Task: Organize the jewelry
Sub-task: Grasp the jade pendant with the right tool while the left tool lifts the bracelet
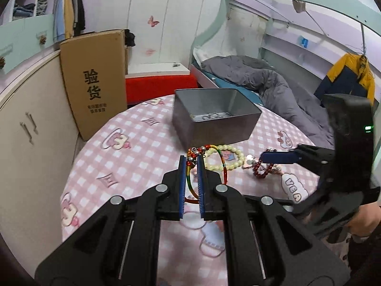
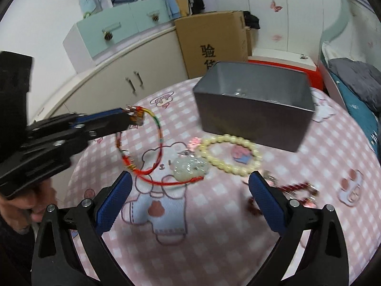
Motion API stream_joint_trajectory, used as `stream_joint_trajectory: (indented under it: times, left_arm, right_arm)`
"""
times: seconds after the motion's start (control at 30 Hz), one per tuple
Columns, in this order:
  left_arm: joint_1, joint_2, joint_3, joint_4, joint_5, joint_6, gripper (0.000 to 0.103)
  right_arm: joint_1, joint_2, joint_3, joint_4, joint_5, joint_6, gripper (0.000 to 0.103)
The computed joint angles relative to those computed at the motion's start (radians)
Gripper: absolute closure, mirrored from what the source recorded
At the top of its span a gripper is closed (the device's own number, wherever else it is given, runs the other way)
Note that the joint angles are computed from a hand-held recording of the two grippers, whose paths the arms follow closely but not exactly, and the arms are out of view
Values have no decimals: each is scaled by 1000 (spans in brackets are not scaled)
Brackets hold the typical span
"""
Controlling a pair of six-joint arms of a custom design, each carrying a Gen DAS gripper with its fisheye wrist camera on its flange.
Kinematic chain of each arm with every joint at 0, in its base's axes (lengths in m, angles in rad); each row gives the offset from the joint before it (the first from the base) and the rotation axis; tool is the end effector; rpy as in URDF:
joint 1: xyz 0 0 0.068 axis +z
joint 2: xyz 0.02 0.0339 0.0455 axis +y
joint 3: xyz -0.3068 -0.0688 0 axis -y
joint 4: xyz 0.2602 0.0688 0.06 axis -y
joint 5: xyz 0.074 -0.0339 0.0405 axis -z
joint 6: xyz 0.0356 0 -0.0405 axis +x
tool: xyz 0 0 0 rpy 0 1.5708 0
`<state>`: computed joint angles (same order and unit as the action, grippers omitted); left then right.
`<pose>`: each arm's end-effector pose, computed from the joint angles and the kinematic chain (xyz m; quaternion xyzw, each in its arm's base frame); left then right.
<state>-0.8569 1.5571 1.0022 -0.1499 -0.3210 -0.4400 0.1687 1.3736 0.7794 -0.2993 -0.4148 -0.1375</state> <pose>0.2381 -0.2577 0.2644 0.1198 0.8905 -0.1345 0.4177 0.2696 0.0605 0.2353 -0.2084 0.9018 0.1993 0.3220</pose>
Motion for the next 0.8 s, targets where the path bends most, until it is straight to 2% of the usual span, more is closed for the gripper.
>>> stream_joint_trajectory:
  times: [0.1, 0.17, 0.3, 0.43, 0.6, 0.7, 0.8]
  left_arm:
    - [-2, -34, -36, -12, -55, -28, 94]
    - [0, -55, -59, -28, -95, -52, 94]
    - [27, -86, -96, -40, -94, -84, 94]
    - [41, -103, -114, -28, -94, -98, 94]
    - [37, -104, -104, -19, -92, -93, 94]
    - [30, -100, -90, -19, -93, -90, 94]
    - [28, -110, -75, -15, -86, -78, 94]
  right_arm:
    - [32, 57, 16, 14, 8, 38, 20]
    - [59, 92, 18, 38, 33, 55, 31]
    - [113, 128, 12, 102, 133, 55, 36]
    - [125, 125, 11, 105, 183, 16, 62]
    - [70, 93, -15, 95, 101, -16, 62]
    - [50, 51, -42, 90, 55, 6, 62]
    - [-6, -11, -40, 41, -34, 11, 62]
